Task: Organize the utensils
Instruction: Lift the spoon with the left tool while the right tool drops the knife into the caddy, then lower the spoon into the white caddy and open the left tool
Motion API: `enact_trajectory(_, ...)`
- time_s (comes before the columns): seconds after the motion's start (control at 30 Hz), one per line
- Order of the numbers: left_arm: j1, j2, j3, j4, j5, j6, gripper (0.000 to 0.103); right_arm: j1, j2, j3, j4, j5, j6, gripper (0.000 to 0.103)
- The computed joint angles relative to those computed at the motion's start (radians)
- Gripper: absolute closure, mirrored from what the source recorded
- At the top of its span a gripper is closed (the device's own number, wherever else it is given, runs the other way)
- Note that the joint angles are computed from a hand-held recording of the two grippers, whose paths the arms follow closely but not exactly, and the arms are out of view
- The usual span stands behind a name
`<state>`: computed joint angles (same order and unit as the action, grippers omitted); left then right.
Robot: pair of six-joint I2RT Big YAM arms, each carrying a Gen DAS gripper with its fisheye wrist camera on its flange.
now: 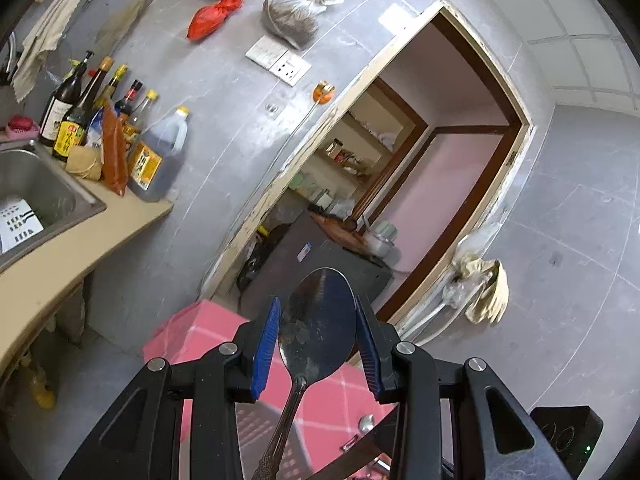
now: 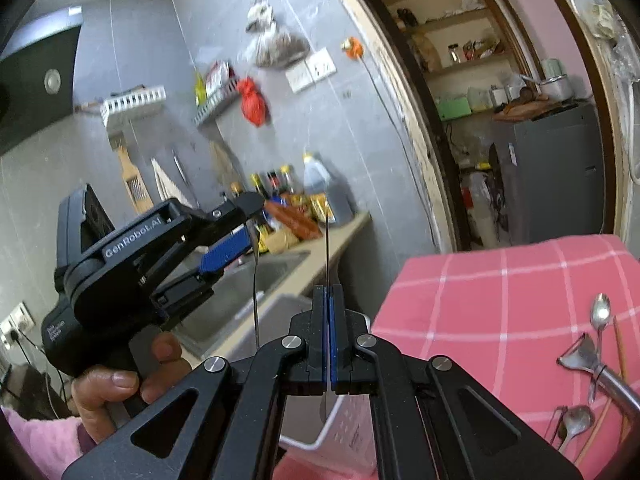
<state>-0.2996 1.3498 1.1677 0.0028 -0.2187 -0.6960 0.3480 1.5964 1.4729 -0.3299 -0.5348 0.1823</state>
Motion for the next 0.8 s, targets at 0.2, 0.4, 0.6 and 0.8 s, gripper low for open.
enact_trajectory(0.2, -0.004, -0.022, -0.032, -0.033, 0.004, 0.025, 0.067, 0.014, 0.000, 0.006, -0.067, 0.023, -0.051, 0.100)
enact_trajectory(0.4, -0.003, -0.062, -0.053, -0.104, 0.012, 0.039, 0.066, 0.013, -0.020, -0.006, -0.068, 0.039, -0.070, 0.080)
enact_trajectory(0.6, -0.026, -0.088, -0.038, -0.178, -0.044, 0.084, 0.054, -0.008, -0.071, -0.042, -0.016, 0.107, -0.053, 0.070)
enact_trajectory(0.8, -0.107, -0.078, 0.022, -0.281, -0.216, 0.186, 0.028, -0.061, -0.134, -0.074, 0.032, 0.194, -0.049, 0.043)
